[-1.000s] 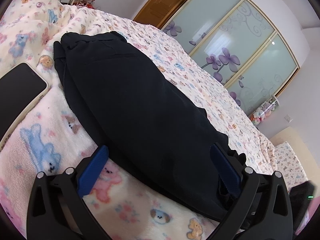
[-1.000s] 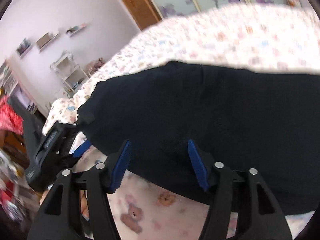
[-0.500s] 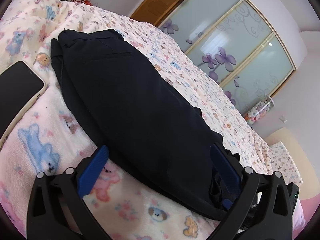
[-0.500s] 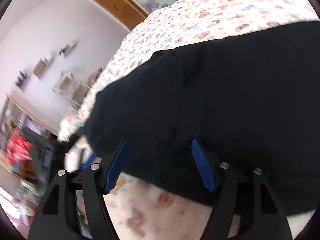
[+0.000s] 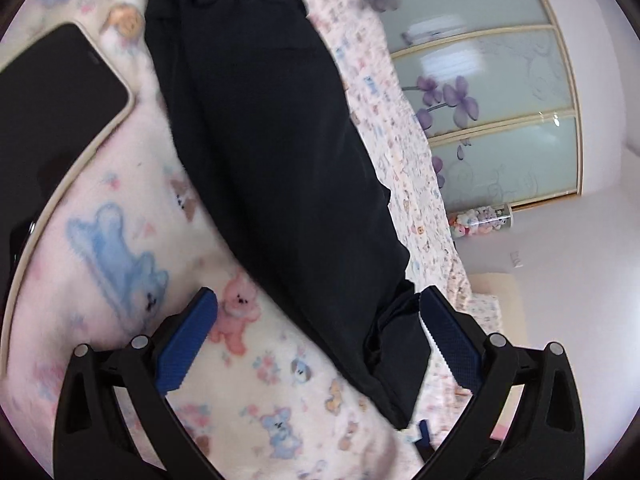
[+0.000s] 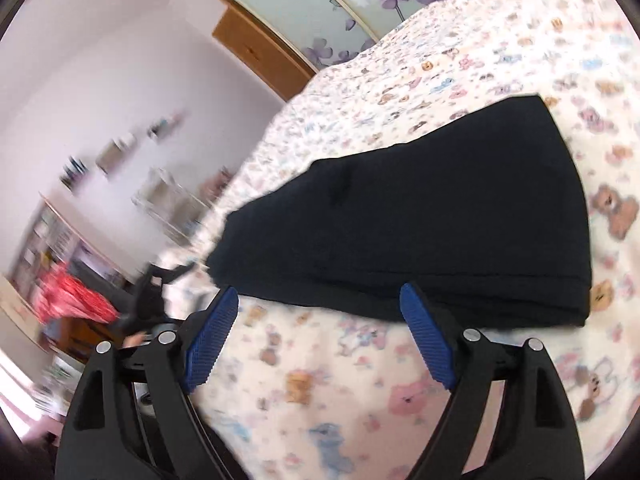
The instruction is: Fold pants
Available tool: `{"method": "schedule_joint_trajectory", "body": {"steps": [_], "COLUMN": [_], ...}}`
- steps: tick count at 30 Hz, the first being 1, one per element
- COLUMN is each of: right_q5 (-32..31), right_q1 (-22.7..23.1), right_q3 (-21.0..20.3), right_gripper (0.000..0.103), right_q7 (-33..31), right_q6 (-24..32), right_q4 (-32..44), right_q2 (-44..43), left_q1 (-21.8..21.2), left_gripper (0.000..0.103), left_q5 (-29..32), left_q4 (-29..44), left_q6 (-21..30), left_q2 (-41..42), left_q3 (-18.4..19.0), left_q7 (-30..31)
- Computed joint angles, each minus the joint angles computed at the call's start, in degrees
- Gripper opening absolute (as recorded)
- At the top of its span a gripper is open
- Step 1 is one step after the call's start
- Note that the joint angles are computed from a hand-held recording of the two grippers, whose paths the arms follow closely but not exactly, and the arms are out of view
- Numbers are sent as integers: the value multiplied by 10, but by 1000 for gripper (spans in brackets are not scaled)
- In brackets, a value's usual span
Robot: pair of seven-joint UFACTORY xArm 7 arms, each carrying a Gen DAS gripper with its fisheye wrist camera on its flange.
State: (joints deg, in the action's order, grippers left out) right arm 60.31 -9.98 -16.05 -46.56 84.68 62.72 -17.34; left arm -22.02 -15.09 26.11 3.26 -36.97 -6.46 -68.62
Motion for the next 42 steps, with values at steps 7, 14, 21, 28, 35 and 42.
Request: {"method": "schedule_joint_trajectory", "body": {"steps": [7,14,21,28,35,42], "right_q5": [-9,-19,-28,-45,-46,-54], "right_q1": [-11,-22,-18,-9,-6,-3], "right_q3": [-17,-16,-8,-4,-6,-3], "right_gripper": [86,86,86,86,86,86], "right_q7": [-14,-21,-27,-38,-31,-31], "right_q6": [23,30,29,23,24,22], "right_q4": [10,6,3,-6,0,-3], "right_q2": [1,-2,-5,-17,-9,-12], "left_q1": [-94,-154,-30,68,65,144], "left_gripper": [101,101,101,99,91,76], "left_q5": [-70,-123,-40,-38,-30,65], "left_q4": [40,63,125,91,101,140], "left_q6": [14,-36,6,20,17,104], "left_q2": [60,94,113,106,118,124], "left_q3": [115,188,72,15,36,-26], "left_q7": [85,177,212,124,118,67]}}
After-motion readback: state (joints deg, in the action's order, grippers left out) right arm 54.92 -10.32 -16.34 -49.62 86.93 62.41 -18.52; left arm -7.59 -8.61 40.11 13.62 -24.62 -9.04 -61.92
